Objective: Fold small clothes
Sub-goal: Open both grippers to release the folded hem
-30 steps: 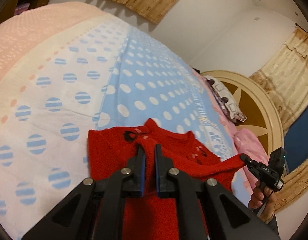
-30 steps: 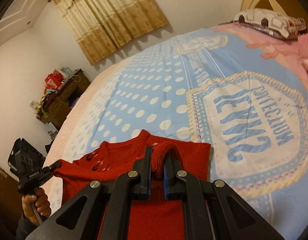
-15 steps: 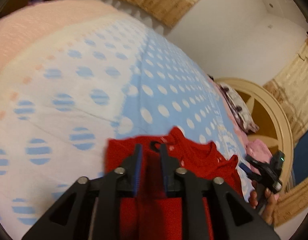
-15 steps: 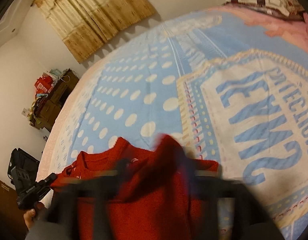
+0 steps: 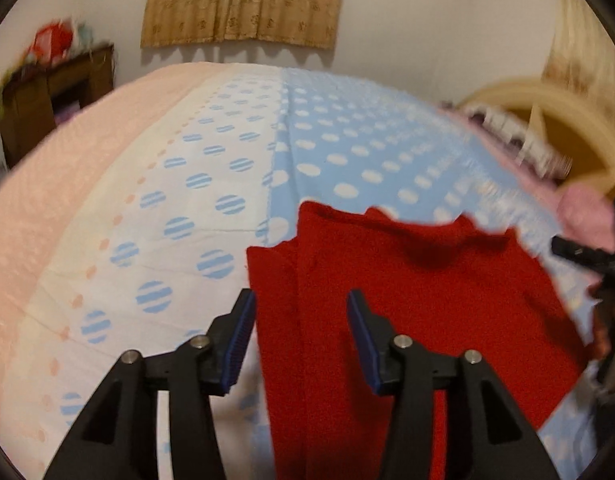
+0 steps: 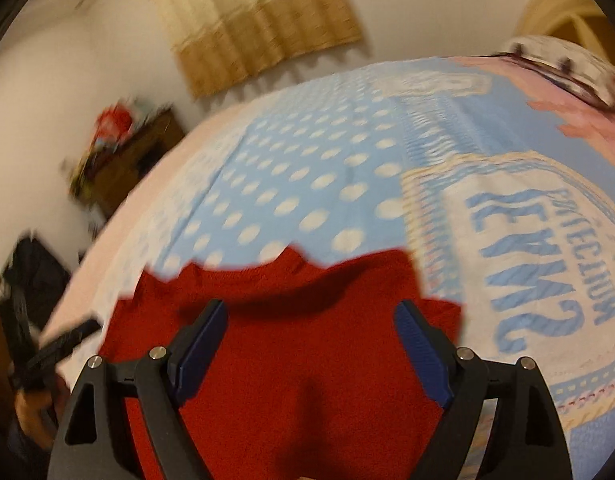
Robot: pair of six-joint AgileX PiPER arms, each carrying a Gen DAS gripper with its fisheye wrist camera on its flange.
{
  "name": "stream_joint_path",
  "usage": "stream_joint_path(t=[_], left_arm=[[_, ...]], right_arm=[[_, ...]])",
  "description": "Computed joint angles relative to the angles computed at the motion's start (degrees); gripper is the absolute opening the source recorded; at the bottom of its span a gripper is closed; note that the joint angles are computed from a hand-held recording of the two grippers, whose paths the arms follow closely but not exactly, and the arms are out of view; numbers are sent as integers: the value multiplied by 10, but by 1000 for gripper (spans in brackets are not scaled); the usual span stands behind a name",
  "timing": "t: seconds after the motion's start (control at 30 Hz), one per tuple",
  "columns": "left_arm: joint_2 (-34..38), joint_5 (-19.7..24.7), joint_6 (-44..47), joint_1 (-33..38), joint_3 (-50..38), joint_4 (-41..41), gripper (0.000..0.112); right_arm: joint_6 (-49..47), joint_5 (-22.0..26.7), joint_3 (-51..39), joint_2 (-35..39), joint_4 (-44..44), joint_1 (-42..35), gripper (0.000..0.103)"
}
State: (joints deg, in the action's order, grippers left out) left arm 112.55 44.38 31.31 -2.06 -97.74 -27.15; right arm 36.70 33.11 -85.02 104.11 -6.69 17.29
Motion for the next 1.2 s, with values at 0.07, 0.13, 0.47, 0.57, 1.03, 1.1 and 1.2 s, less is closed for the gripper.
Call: stream_joint_path(t=[0.07, 0.13, 0.47, 0.57, 1.03, 1.1, 1.2], left_arm=[[8, -24, -63, -23, -3, 93, 62], [11, -47, -108, -29, 15, 152, 61], [-81, -56, 24, 42, 161, -25, 66], [-113, -63, 64, 48, 198, -48, 70], [-128, -82, 112, 64, 257, -87, 83], [-128, -85, 114, 65, 261, -90, 88], [-119, -75, 121, 70, 255, -101, 92]], right_arm=[[-67, 20, -23, 25, 69, -2, 86], [-74, 31, -30, 48, 78, -2, 86], [81, 74, 13, -25, -89, 60, 85], [106, 85, 36, -53, -118, 107, 85], [274, 153, 133, -94, -249, 247, 86], [320, 163, 141, -107, -284, 255, 86], [304, 188, 130, -85, -254, 235, 85]])
